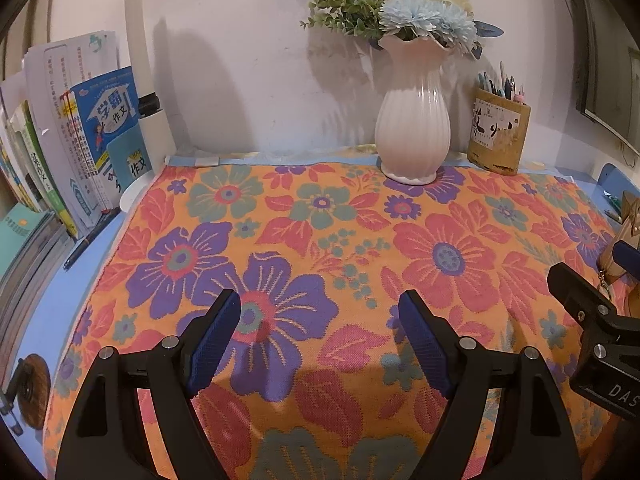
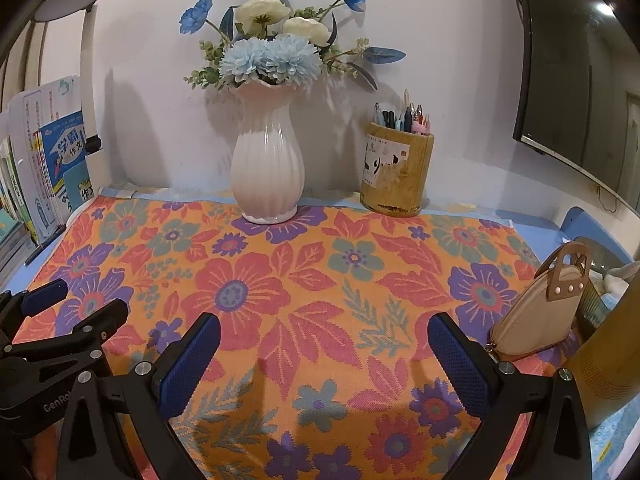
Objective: Organize soft objects
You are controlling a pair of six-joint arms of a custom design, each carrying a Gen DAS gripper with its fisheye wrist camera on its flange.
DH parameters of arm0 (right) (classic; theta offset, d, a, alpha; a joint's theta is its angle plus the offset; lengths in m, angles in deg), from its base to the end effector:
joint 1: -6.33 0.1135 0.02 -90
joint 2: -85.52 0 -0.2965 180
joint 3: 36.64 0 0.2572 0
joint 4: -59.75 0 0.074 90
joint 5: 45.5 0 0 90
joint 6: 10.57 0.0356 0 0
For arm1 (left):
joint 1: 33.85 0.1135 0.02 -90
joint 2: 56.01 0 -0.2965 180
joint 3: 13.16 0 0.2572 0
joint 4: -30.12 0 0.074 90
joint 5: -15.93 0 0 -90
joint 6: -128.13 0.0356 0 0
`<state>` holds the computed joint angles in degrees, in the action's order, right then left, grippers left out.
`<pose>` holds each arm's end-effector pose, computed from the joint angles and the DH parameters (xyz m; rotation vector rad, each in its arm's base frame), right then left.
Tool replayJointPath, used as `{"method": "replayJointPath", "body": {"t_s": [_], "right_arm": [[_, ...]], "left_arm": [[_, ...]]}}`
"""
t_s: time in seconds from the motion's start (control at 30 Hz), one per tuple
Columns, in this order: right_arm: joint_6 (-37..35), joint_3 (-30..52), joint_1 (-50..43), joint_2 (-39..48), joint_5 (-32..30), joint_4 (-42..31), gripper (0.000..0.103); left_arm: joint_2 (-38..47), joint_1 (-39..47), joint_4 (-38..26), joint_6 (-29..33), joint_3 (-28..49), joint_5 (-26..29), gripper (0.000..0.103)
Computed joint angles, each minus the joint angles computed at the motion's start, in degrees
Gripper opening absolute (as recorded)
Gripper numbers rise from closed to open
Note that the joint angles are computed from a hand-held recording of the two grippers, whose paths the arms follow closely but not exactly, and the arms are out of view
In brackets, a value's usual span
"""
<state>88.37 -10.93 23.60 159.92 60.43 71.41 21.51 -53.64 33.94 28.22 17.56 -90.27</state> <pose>0.1905 0.0490 0.1407 -0.0068 2.1889 -0.0509 0.2020 -0.0621 0.1417 0.0557 2.2846 0.0595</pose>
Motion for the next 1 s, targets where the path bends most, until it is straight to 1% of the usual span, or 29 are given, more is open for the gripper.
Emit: {"method": "replayJointPath", "body": {"t_s": [0.07,0.3,0.4,0.47,0.53,0.6,0.67,0.73,0.83,0.93,1.0], "right_arm": [[0.5,0.3,0.5,0.3,0.7,-0.3,0.103],[0.3,0.8,0.4,1.3,0.4,-0.8,0.103],[0.2,0.7,0.8,1.4,0.9,-0.7,0.103],[0.2,0.7,0.8,1.1,0.8,-1.2,0.103],[0.4,0.6,1.0,0.8,0.9,-2.2,0.103],[0.9,0.0,1.5,-0.1,0.7,-3.5,0.103],[1.7,-0.9,3.3,-1.7,2.1,-4.9,0.103],[2.6,-1.6,5.4,-2.8,4.2,-5.7,0.103],[3.3,-1.2,7.3,-1.8,6.5,-6.5,0.103],[3.2,0.0,6.0,0.2,5.0,-7.4,0.103],[3.2,0.7,4.4,1.4,2.8,-8.0,0.103]], "left_arm": [[0.2,0.1,0.0,0.0,0.1,0.2,0.08],[0.1,0.0,0.2,0.1,-0.1,0.3,0.08],[0.1,0.2,-0.6,-0.1,0.1,0.8,0.08],[-0.8,0.4,-2.4,-0.6,0.3,0.7,0.08],[-3.7,0.5,-4.7,-1.1,-0.4,1.3,0.08],[-7.1,0.6,-8.9,-1.6,-0.8,2.6,0.08],[-9.1,0.1,-12.7,-2.7,-1.2,3.0,0.08],[-9.9,-0.2,-15.1,-2.8,-2.0,4.9,0.08],[-8.6,-1.6,-17.3,-4.7,-2.2,4.0,0.08],[-5.1,0.0,-18.5,-5.1,-0.8,5.3,0.08],[-4.7,0.7,-17.8,-5.0,-1.0,5.7,0.082]]}}
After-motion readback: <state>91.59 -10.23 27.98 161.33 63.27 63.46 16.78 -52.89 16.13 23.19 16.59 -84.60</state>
